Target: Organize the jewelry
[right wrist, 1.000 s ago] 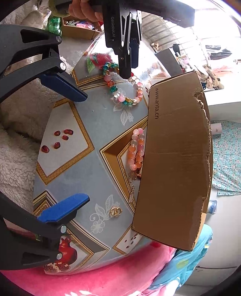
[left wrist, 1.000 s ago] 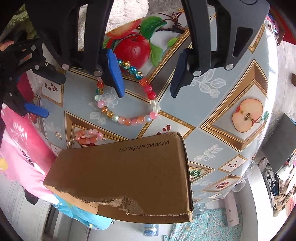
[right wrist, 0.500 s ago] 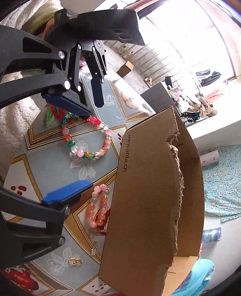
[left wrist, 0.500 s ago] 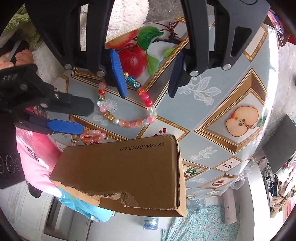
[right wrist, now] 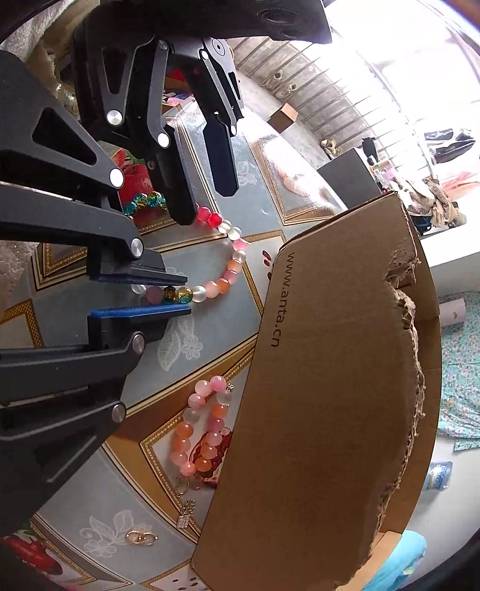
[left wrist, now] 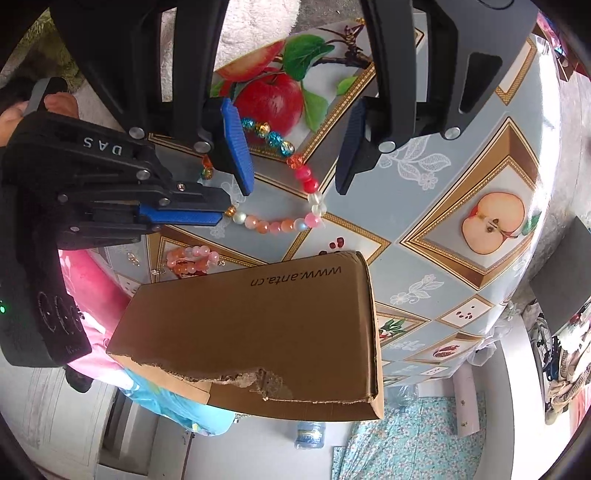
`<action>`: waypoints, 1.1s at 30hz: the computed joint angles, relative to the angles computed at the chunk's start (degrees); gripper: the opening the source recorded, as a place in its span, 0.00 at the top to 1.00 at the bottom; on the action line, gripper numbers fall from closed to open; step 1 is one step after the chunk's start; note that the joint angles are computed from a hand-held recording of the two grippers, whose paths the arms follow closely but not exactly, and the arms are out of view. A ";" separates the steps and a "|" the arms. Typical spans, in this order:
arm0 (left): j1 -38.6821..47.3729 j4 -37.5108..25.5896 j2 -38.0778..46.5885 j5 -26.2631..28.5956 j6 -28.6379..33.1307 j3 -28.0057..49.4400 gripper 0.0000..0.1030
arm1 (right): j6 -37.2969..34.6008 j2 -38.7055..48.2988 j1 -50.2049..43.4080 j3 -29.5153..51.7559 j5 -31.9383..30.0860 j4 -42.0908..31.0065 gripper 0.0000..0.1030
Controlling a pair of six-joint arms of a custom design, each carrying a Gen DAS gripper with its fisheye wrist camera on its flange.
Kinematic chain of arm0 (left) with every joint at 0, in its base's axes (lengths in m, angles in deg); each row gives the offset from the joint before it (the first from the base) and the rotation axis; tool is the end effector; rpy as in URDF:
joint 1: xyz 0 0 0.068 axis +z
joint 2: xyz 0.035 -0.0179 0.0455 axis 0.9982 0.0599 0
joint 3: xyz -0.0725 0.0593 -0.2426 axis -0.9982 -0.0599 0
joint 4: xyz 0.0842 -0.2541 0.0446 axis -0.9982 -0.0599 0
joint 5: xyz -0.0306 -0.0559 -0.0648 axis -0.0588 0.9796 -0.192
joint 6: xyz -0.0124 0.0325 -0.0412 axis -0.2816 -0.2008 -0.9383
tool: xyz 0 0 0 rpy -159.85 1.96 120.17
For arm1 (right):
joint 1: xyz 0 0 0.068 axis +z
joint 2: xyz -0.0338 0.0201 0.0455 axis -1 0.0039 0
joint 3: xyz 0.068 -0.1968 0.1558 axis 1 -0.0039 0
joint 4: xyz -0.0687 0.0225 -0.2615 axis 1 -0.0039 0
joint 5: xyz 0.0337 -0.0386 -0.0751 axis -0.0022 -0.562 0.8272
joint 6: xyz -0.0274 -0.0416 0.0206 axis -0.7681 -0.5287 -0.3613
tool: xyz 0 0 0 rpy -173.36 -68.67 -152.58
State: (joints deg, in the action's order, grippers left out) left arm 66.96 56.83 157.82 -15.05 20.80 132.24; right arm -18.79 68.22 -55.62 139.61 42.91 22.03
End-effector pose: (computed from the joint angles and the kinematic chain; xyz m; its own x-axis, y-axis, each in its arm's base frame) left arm 0.2950 -0.1064 0.2097 -0.7361 0.1283 -0.6647 0.2667 0.9574 -0.1106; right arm 0.3396 0.2357 0.2048 -0.7641 -0.2837 -0.5794 -0.4792 0.8509 0.2153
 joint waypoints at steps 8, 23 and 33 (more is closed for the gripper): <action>-1.52 -3.91 7.60 -3.68 0.25 7.41 0.80 | 1.37 -3.01 -1.16 -4.21 -0.57 1.34 0.90; -3.80 -7.87 2.36 -4.63 -3.04 8.56 0.92 | 3.89 -10.73 -5.77 -12.30 -7.10 6.56 0.90; -6.34 -11.42 -6.87 -4.29 -2.61 13.04 0.92 | 2.63 -20.05 -7.55 -13.34 -8.39 6.97 0.90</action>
